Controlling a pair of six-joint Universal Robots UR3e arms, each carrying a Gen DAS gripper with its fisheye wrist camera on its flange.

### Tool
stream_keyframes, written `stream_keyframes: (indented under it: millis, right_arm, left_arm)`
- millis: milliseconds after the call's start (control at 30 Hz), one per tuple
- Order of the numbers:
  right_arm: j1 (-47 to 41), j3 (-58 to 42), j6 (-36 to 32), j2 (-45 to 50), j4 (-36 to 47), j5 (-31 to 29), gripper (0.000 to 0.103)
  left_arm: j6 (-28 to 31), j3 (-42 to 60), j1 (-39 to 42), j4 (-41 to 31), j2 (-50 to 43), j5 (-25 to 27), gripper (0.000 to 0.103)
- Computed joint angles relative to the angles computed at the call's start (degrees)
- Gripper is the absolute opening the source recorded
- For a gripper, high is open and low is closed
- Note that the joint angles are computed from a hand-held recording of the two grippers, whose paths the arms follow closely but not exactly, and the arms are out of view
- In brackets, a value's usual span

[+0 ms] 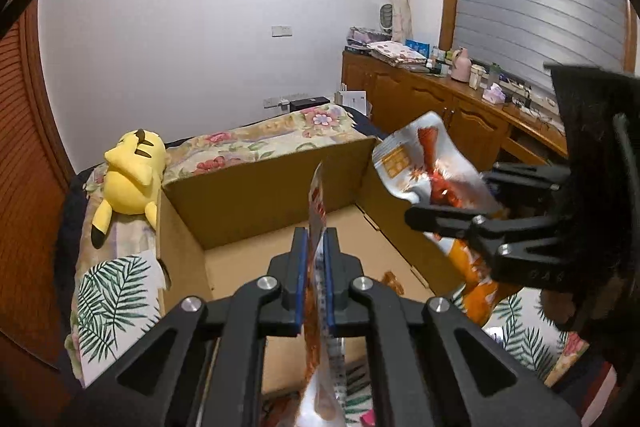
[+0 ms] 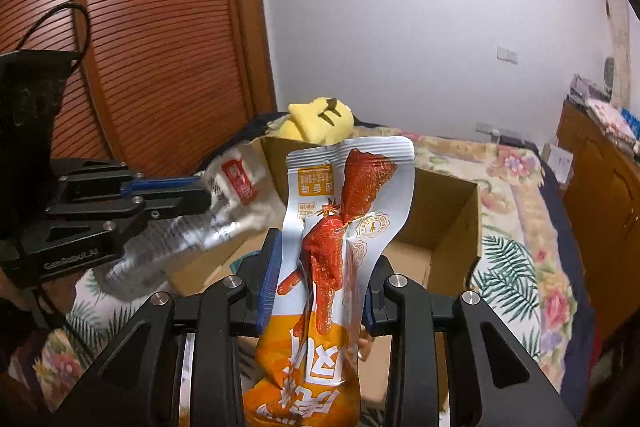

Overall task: Organize snacks
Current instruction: 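Lift both packets over the box and open both tools to release them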

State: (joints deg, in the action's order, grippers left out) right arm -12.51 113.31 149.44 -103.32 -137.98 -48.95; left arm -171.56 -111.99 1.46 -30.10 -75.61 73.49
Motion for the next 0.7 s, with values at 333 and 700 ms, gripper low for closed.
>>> stream_keyframes:
  millis: [333,700]
  right_arm:
    - [2.90,-8.48,8.45,11.98,-3.84,-3.35,0.038]
    - [4.25,-7.72,9.42,13.48,-7.67,-7.11,0.070]
  left_arm:
    - [-1.28,5.68,1.16,1.21,-5.95,0.14,0.004]
    - [-1.98,3.52,1.41,4.80,-7.17,0.68,0.004]
